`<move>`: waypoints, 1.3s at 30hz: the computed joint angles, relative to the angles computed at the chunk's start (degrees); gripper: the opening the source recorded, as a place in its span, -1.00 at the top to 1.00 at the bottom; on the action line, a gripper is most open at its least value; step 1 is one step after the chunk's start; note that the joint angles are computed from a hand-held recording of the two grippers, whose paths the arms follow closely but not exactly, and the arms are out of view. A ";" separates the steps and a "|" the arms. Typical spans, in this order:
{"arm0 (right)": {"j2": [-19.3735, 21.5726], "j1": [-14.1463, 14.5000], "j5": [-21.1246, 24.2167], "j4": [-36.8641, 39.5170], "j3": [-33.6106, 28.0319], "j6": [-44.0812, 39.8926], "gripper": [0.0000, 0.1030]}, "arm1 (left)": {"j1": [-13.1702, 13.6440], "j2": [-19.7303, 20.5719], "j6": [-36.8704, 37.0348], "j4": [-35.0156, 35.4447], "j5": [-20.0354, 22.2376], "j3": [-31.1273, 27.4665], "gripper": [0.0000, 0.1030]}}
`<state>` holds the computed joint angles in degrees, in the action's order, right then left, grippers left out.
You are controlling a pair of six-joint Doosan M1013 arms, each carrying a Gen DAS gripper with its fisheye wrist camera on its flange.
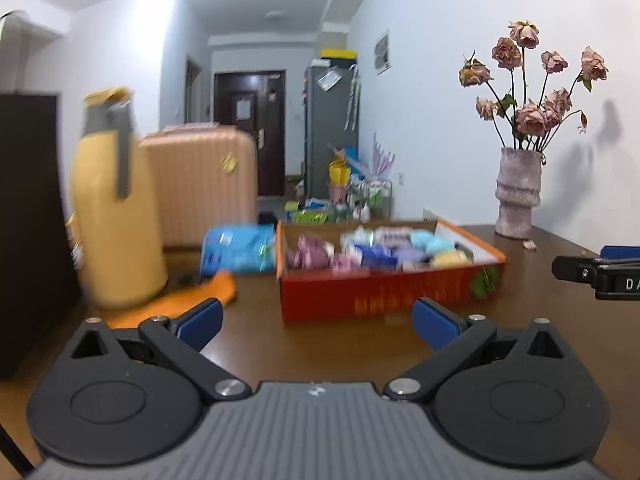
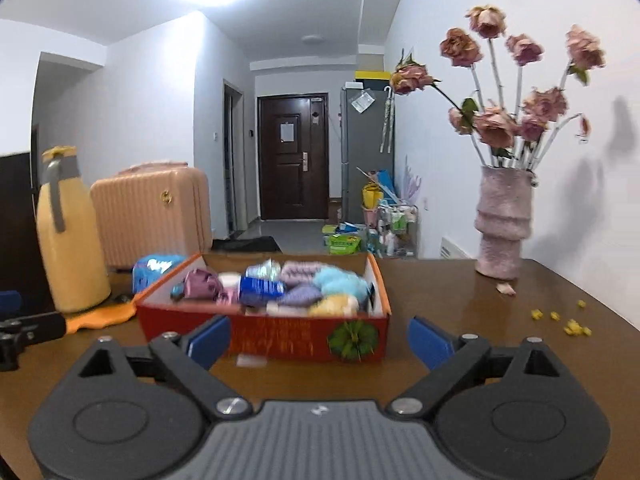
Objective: Organize soft objects
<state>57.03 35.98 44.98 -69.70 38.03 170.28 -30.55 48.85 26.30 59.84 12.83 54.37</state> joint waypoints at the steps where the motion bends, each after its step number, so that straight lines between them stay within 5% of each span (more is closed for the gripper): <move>1: -1.14 0.62 0.12 -0.77 2.44 1.43 -0.86 | -0.15 -1.69 -5.53 5.18 -1.04 3.45 -1.00; 6: -6.68 4.34 0.06 -3.98 14.83 10.98 -0.86 | -1.64 -8.90 -35.97 34.08 1.32 18.11 -1.00; 14: -11.56 9.77 -0.39 -5.42 26.00 18.50 -0.86 | -3.28 -17.08 -60.97 58.61 7.31 33.01 -1.00; 23: -12.39 13.89 2.60 -6.84 27.84 20.44 -0.87 | -4.24 -20.78 -63.39 60.70 7.85 38.46 -1.00; 39: -12.37 13.92 3.33 -6.34 27.06 22.24 -0.87 | -4.16 -21.16 -64.11 60.83 6.39 38.89 -1.00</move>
